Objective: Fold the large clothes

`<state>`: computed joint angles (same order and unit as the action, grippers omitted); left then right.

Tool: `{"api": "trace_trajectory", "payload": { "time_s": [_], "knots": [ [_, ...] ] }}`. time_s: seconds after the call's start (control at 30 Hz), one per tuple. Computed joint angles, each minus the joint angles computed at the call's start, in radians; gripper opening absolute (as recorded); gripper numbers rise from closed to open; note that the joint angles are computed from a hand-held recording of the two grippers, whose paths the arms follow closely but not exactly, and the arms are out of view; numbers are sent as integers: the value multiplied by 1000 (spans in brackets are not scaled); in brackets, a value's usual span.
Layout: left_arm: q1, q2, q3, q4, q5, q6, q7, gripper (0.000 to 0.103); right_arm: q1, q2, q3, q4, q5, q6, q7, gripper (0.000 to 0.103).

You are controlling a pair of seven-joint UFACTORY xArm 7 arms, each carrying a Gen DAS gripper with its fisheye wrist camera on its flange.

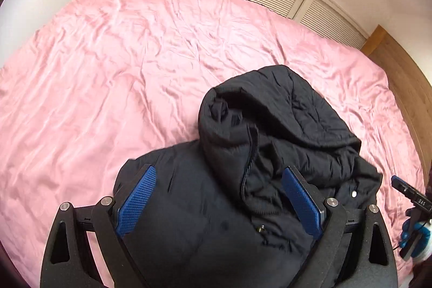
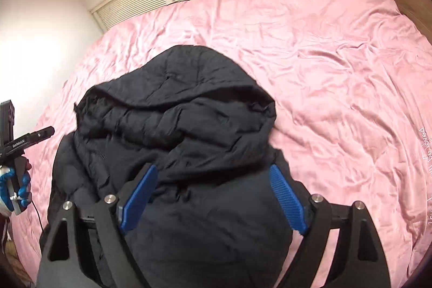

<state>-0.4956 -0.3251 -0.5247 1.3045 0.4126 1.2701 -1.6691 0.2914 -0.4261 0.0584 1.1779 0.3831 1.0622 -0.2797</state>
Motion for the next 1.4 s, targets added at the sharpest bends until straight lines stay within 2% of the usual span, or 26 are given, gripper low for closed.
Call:
{"api": "trace_trajectory", "payload": {
  "time_s": [0.1, 0.13, 0.23, 0.3, 0.47, 0.57, 0.63, 0.67, 0.7, 0.73, 0.77, 0.8, 0.83, 0.87, 0.9, 0.97, 1.1, 1.27, 1.33, 1.4],
  "knots": [
    [35, -13, 77, -58, -30, -124, 6, 93, -19, 176, -7, 121, 33, -42, 57, 87],
    [53, -5, 82, -62, -23, -146, -9, 93, -24, 230, -10, 159, 63, -44, 79, 87],
    [82, -13, 131, -122, -54, -287, -13, 93, -43, 353, 4, 242, 113, -87, 137, 88],
    [98, 17, 140, -122, -75, -296, -6, 93, -57, 427, 16, 298, 117, -95, 176, 89],
    [128, 0, 160, -224, -109, -452, -82, 93, -88, 549, 47, 393, 144, -92, 223, 90],
    [140, 30, 156, -226, -110, -488, -95, 93, -78, 607, 71, 440, 99, -88, 237, 90],
    [130, 75, 158, -188, -119, -470, -61, 90, -72, 627, 89, 454, 98, -82, 228, 90],
    [120, 103, 161, -159, -123, -447, -32, 77, -63, 636, 95, 461, 79, -75, 231, 90],
    [108, 127, 168, -135, -133, -427, 3, 60, -51, 643, 98, 467, 46, -66, 239, 90],
    [95, 151, 174, -110, -141, -400, 34, 49, -40, 651, 101, 476, 14, -48, 239, 90],
    [83, 169, 180, -91, -150, -378, 55, 30, -27, 662, 104, 490, -24, -28, 241, 87],
    [72, 176, 184, -86, -150, -371, 59, 23, -14, 664, 105, 493, -63, -18, 239, 69],
    [64, 178, 185, -83, -140, -363, 55, 21, -1, 665, 106, 497, -102, -8, 237, 56],
    [56, 184, 184, -71, -126, -349, 55, 17, 5, 666, 108, 499, -118, 7, 229, 37],
    [46, 191, 182, -55, -112, -329, 59, 15, 7, 658, 111, 493, -125, 16, 212, 22],
    [26, 204, 176, -19, -77, -278, 75, 13, 22, 630, 114, 473, -165, 13, 182, 14],
    [-19, 167, 157, -18, -30, -221, 103, 13, 38, 518, 115, 368, -209, -32, 117, 12],
    [-72, 82, 80, -68, 16, -170, 124, 13, 33, 263, 93, 112, -101, -158, -41, 12],
    [-88, 59, 37, -76, 30, -139, 108, 13, 45, 159, 81, 16, -74, -191, -90, 12],
    [-104, 18, 7, -112, 23, -154, 63, 14, 63, 55, 62, -72, -38, -199, -122, 12]
  ]
}}
